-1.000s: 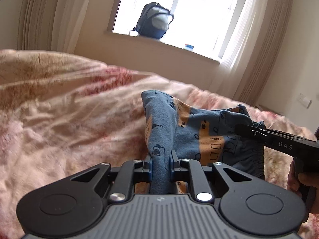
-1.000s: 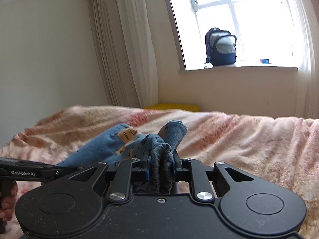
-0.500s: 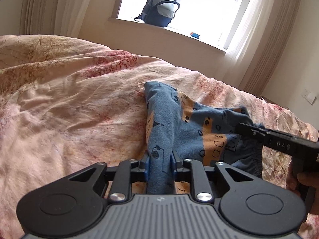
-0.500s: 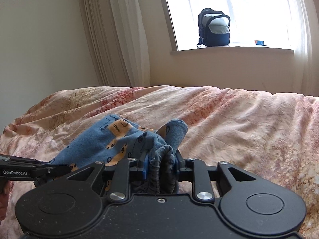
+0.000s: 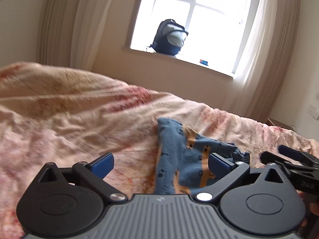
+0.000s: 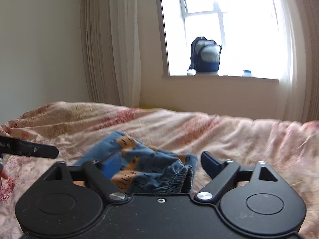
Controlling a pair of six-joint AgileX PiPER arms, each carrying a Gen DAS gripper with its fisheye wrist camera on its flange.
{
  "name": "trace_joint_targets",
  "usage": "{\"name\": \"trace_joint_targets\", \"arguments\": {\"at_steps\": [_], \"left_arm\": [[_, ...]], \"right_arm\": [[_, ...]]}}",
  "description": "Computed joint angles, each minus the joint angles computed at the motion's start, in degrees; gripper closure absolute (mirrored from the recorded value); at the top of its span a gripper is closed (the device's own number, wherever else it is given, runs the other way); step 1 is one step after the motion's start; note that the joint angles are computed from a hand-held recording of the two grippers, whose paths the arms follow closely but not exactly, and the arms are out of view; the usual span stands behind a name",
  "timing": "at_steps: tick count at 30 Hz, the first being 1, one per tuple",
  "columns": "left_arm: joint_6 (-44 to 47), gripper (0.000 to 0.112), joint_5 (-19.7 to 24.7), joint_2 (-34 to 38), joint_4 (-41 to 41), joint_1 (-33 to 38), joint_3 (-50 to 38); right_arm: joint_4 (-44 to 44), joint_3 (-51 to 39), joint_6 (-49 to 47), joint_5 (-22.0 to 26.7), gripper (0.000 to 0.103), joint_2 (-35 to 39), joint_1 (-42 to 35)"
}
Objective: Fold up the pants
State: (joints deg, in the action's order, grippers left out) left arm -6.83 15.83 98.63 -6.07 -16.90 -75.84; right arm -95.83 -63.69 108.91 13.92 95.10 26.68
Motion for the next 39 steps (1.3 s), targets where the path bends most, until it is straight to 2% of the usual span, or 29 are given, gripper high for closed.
{"name": "trace_joint_targets", "arguments": {"at_steps": [4, 10, 15, 20, 24, 31, 39], "left_arm": [[-16.1, 0.009, -1.0, -5.7, 18.1, -1.7, 5.6], [-42.5, 0.009, -2.1, -15.2, 47.4, -5.1, 17.5], [-58.6, 0.009, 1.1, -20.0, 64.5, -8.9, 25.3], [-58.3, 0.009, 0.9, -22.1, 62.1, -9.2, 28.9], [-59.2, 0.009, 1.3, -22.5, 63.2, -9.8, 29.6], [-55.8, 0.009, 3.6, -20.7, 59.8, -10.0, 28.8], [-51.2, 0.009, 1.6, -20.0, 55.6, -8.4, 29.3]], "right_arm": [[3.0, 3.4, -2.2, 8.2, 0.002, -5.1, 6.5], [9.1, 7.8, -3.7, 22.3, 0.001, -10.0, 18.2], [14.2, 11.3, -3.4, 30.2, 0.001, -12.0, 26.4], [16.5, 13.4, -2.1, 35.8, 0.001, -13.0, 31.3], [17.5, 14.2, -1.4, 37.3, 0.001, -13.2, 33.0], [18.3, 14.5, -0.4, 35.0, 0.001, -13.0, 31.9], [19.2, 14.5, -1.4, 33.8, 0.001, -12.4, 31.6]]}}
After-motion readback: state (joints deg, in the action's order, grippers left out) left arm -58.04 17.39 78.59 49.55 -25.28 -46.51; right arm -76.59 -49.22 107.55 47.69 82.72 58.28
